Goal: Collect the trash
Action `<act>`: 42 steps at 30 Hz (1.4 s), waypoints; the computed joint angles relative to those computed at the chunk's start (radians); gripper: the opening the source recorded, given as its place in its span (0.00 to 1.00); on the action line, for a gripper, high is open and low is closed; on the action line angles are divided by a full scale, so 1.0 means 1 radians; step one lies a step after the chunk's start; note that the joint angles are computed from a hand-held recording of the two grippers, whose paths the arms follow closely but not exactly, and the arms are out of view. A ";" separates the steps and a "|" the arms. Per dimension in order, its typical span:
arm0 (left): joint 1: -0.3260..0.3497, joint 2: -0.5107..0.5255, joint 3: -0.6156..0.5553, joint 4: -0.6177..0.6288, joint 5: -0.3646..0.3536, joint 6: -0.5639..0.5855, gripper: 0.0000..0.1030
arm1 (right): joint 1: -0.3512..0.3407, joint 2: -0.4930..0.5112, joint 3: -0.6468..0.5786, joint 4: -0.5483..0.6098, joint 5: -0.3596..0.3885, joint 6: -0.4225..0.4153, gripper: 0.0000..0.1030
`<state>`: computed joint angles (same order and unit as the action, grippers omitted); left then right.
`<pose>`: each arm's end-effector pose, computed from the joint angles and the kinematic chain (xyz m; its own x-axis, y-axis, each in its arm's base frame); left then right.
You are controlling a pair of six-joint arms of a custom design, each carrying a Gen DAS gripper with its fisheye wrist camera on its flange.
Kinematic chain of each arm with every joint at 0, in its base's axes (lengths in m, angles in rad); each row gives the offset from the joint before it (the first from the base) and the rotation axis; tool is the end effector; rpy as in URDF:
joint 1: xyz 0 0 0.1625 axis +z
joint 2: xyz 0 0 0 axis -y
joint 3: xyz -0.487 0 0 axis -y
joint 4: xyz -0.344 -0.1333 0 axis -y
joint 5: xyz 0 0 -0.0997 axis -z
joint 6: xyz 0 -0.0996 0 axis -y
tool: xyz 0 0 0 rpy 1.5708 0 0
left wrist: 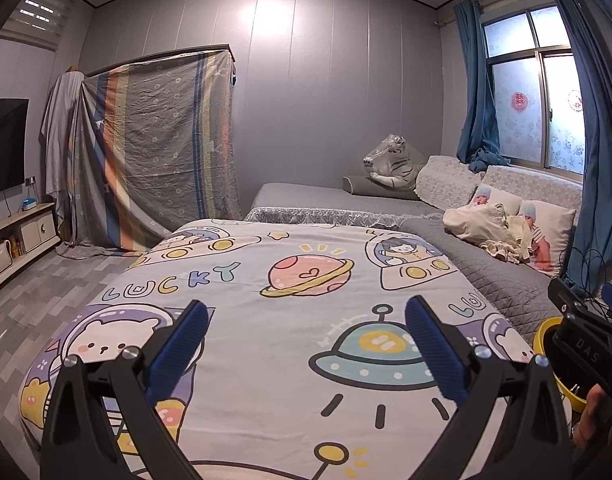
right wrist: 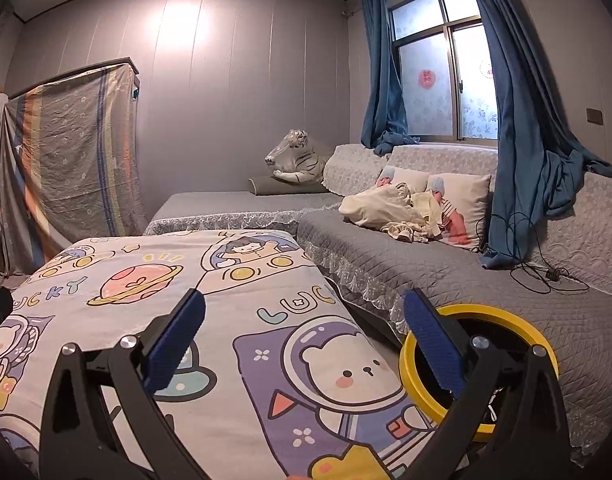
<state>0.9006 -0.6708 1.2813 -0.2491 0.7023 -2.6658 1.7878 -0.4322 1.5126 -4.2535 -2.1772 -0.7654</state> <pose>-0.2635 -0.6694 0.1520 -0.7437 -0.0138 -0.6684 0.6303 0.3189 -0.7079 0.2218 -0.6504 0.1653 -0.6718 0.2949 0.6795 -0.6360 0.2406 -0.7332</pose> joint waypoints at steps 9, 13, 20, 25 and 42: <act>0.001 0.006 -0.015 0.028 0.002 -0.012 0.92 | -0.001 0.000 0.000 0.005 -0.001 0.006 0.92; 0.002 0.007 -0.018 0.033 0.002 -0.015 0.92 | -0.003 -0.001 0.002 0.005 0.002 0.008 0.92; 0.002 0.008 -0.024 0.039 0.000 -0.023 0.92 | -0.003 0.000 0.002 0.005 0.000 0.007 0.92; 0.002 0.008 -0.024 0.040 0.001 -0.021 0.92 | -0.003 0.000 0.001 0.007 0.000 0.007 0.92; 0.001 0.017 -0.041 0.058 -0.002 -0.022 0.92 | -0.007 0.007 0.001 -0.004 -0.003 0.017 0.92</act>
